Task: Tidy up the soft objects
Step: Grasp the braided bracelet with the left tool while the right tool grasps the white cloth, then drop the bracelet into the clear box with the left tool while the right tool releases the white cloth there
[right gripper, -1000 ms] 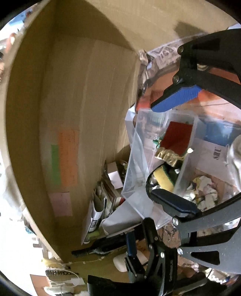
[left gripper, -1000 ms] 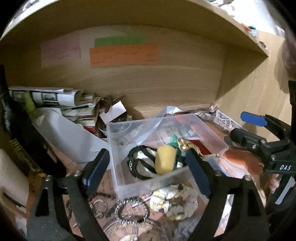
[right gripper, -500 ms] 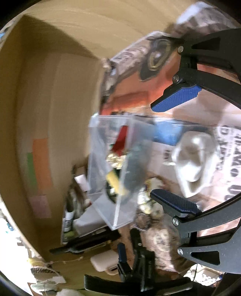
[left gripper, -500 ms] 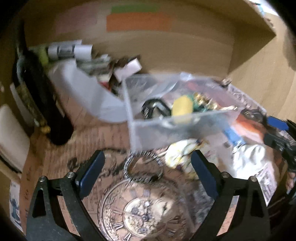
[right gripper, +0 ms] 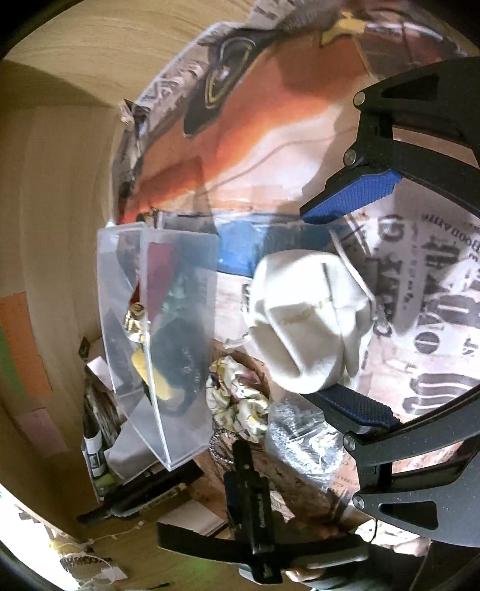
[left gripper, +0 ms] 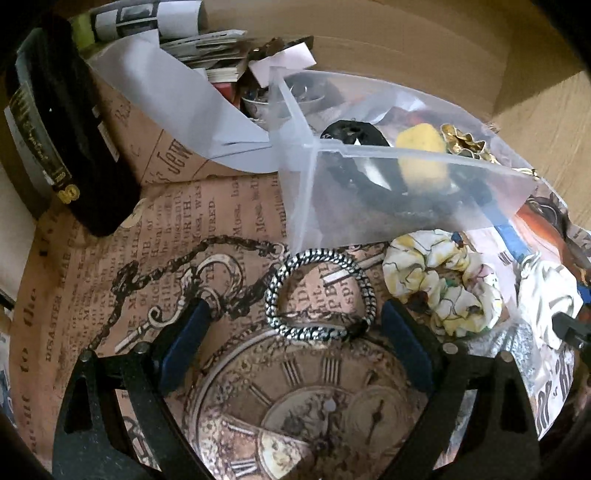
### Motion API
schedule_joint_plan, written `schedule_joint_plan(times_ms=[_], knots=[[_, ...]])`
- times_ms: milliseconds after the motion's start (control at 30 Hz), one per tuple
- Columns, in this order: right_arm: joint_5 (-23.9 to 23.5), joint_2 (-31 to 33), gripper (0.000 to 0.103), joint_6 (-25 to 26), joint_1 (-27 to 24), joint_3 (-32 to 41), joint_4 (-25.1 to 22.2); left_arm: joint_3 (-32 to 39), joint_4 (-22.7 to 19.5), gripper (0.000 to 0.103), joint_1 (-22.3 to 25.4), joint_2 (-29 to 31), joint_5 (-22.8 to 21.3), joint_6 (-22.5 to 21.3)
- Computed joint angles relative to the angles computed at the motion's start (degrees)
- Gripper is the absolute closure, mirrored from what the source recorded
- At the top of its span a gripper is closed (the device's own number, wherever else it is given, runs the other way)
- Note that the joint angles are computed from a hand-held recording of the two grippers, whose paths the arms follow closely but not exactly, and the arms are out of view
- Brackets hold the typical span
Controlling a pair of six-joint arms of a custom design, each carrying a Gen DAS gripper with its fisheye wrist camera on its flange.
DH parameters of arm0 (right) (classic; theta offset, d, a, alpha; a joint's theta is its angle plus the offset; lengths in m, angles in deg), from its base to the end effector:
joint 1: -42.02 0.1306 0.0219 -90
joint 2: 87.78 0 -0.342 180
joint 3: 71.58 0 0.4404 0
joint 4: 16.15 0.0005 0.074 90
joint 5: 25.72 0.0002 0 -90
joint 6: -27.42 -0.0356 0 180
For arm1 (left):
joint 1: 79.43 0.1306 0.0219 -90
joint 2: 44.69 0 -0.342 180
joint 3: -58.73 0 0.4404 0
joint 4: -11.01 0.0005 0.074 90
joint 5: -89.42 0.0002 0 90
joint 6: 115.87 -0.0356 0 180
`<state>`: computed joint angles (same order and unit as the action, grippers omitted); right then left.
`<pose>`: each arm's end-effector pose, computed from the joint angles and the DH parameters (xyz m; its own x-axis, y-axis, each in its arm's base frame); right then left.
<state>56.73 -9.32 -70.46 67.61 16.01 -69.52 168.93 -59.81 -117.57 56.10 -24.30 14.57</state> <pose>0.4189 0.2052 0.4592 -0.6936 -0.1815 -0.6971 -0.4220 0.8867 0.1890 0.4578 -0.3419 0.4449 -0.7942 -0.1315 -0.5933 -0.1329 0.9903 -0.0416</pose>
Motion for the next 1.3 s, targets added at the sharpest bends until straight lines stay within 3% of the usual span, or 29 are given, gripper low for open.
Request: schedule_joint_plan(times_ms=[33,100,300,400,567,900,1167,1300], knots=[[-0.23,-0.08,0.024,-0.05,-0.04,-0.24,0.43,0.17,-0.02,0.01,-0.02,0.2,0.1,-0.29],[-1.56,-0.04,0.041,0.17,-0.16,-0.37,0.51,0.97,-0.8,0.017,-0.32,0.95,-0.57,-0.82],[-4.23,0.04,0.067,-0.76,-0.57,-0.48,0.97,0.94,1.07,0.04,-0.78,1.26,-0.93,-3.05],[-5.32,-0.05,0.075,-1.86,-1.02,-0.33,1.29,0.2,1.76,0.052,-1.21,0.53,-0.66,-3.22],[-4.16,-0.67,0.078,-1.88,-1.23,-0.12,2.69,-2.56,2.48,0.067,-2.18,-2.26,-0.09,-2.66],[-2.58,-1.86,0.078,-1.73,-1.62,2.31,7.52,-2.88,4.47,0.068,-5.0,-6.3,-6.01,-2.74],[-1.9,0.83,0.078,-0.88,-0.86,7.09,12.48,0.77,9.42,0.067,-4.88,-6.3,-9.12,-8.07],[-1.18,3.0,0.078,0.42,-0.04,9.8,14.03,3.9,11.96,0.067,-3.73,-4.4,-8.42,-10.72]])
